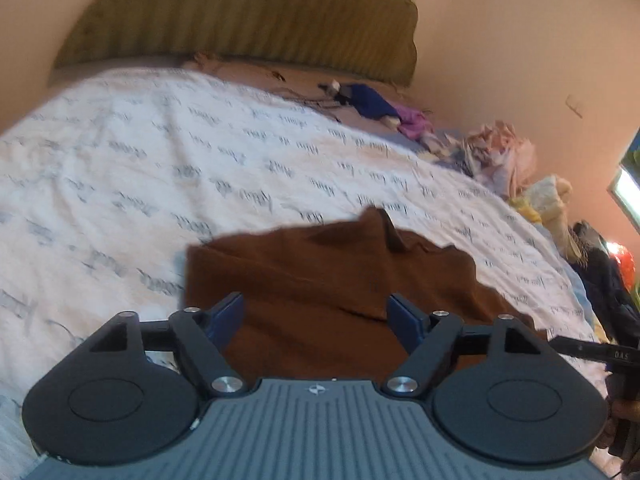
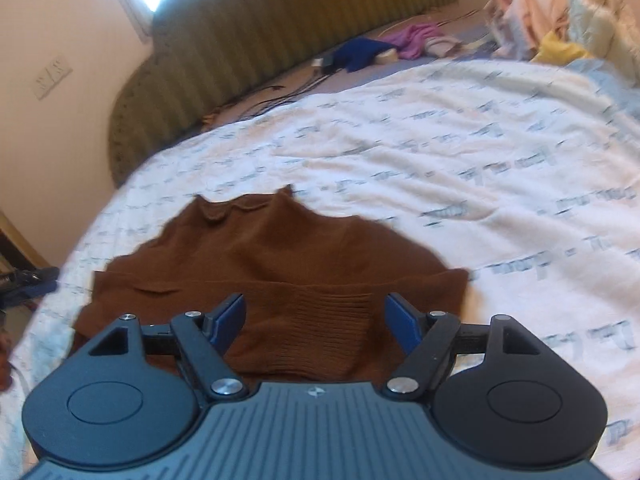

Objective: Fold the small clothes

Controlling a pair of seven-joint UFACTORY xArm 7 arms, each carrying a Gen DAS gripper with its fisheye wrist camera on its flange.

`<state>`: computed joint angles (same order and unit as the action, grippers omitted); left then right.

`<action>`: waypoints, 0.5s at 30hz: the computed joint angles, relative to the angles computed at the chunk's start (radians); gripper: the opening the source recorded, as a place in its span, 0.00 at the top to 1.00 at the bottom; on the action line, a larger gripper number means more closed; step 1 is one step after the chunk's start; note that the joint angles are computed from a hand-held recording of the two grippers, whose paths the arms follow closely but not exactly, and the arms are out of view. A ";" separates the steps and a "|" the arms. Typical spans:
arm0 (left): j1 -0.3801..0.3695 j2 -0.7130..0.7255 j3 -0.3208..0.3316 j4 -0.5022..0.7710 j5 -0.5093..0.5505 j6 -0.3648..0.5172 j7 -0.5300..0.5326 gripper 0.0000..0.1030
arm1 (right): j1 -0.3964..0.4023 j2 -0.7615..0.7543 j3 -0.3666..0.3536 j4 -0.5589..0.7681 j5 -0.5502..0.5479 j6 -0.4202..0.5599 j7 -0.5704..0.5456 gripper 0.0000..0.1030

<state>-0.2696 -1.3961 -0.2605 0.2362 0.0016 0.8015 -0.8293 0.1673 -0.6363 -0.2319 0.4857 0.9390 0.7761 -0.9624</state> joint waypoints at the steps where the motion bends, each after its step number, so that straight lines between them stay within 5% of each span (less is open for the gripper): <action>1: -0.011 0.019 -0.015 -0.019 -0.016 -0.003 -0.017 0.33 | 0.014 0.005 -0.004 -0.005 0.009 0.017 -0.011 0.26; 3: -0.026 0.028 -0.033 -0.059 -0.037 0.035 -0.016 0.45 | 0.024 0.005 0.023 -0.032 0.010 0.015 -0.030 0.26; 5: -0.065 -0.083 -0.048 -0.125 0.007 0.079 -0.038 0.68 | 0.007 0.007 0.102 -0.072 -0.074 -0.080 -0.005 0.27; 7: -0.075 -0.170 -0.021 -0.145 0.025 0.162 -0.034 0.76 | 0.006 -0.044 0.189 -0.156 -0.146 -0.262 -0.061 0.27; 9: -0.055 -0.204 0.027 -0.117 0.032 0.228 -0.011 0.79 | 0.002 -0.090 0.195 -0.188 -0.214 -0.290 -0.025 0.26; 10: -0.049 -0.204 0.023 -0.092 0.031 0.249 -0.004 0.75 | -0.015 -0.109 0.201 -0.184 -0.241 -0.264 0.029 0.26; 13: -0.044 -0.180 -0.094 -0.022 0.041 0.246 -0.023 0.09 | 0.029 -0.204 0.178 -0.216 -0.235 -0.299 0.085 0.26; 15: -0.083 -0.172 -0.151 -0.017 0.030 0.185 -0.043 0.05 | 0.071 -0.262 0.162 -0.239 -0.223 -0.289 0.130 0.23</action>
